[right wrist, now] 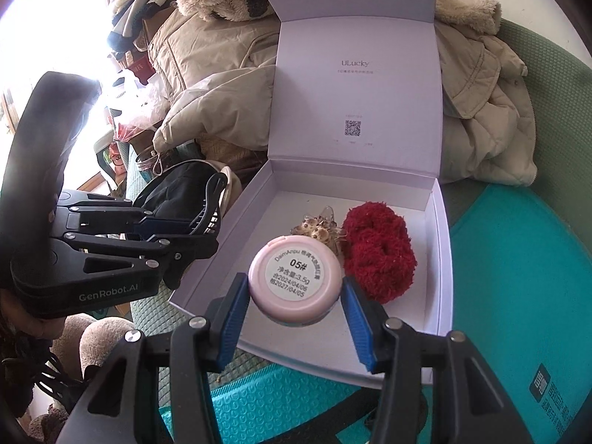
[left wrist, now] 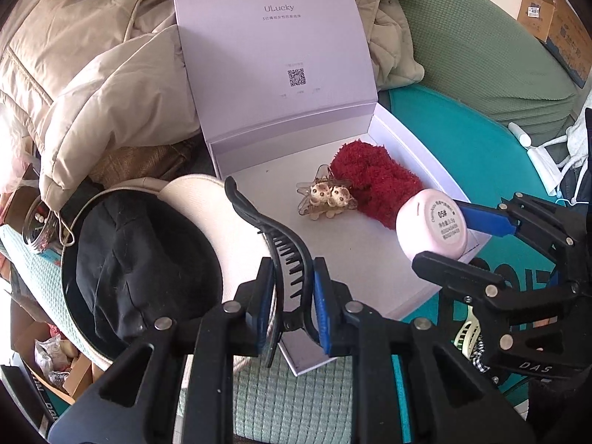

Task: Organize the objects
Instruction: 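Release black claw clip into box with left gripper while right lowers compact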

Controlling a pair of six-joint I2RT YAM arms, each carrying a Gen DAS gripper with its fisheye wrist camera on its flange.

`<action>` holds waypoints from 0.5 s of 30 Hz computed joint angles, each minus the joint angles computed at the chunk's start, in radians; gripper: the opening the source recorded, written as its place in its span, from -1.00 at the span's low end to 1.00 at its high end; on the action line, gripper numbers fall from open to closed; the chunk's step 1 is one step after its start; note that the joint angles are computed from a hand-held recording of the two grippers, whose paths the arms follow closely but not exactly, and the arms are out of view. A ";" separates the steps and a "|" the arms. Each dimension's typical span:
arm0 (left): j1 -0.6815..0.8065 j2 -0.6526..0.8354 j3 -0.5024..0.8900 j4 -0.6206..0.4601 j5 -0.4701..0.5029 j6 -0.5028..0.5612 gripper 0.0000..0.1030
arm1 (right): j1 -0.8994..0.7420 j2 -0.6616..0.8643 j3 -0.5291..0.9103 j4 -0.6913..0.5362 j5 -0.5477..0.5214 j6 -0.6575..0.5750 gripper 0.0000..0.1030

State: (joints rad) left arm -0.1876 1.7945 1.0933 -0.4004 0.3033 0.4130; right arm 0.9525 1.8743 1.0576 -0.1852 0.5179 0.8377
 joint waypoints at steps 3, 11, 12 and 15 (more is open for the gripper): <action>-0.022 0.021 0.037 -0.004 -0.006 -0.006 -0.63 | -0.026 0.000 -0.004 0.015 -0.011 -0.024 -0.01; -0.074 0.098 0.142 -0.003 -0.018 -0.018 -0.63 | -0.097 -0.014 -0.023 0.045 -0.030 -0.078 -0.01; -0.079 0.110 0.156 -0.002 -0.021 -0.022 -0.63 | -0.106 -0.010 -0.022 0.046 -0.034 -0.084 -0.01; -0.089 0.154 0.203 -0.004 -0.031 -0.038 -0.63 | -0.136 -0.006 -0.022 0.053 -0.040 -0.104 -0.01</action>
State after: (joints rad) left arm -0.2770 1.9486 1.2964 -0.4043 0.2721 0.3754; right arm 0.8169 1.8685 1.0356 -0.1319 0.4778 0.7339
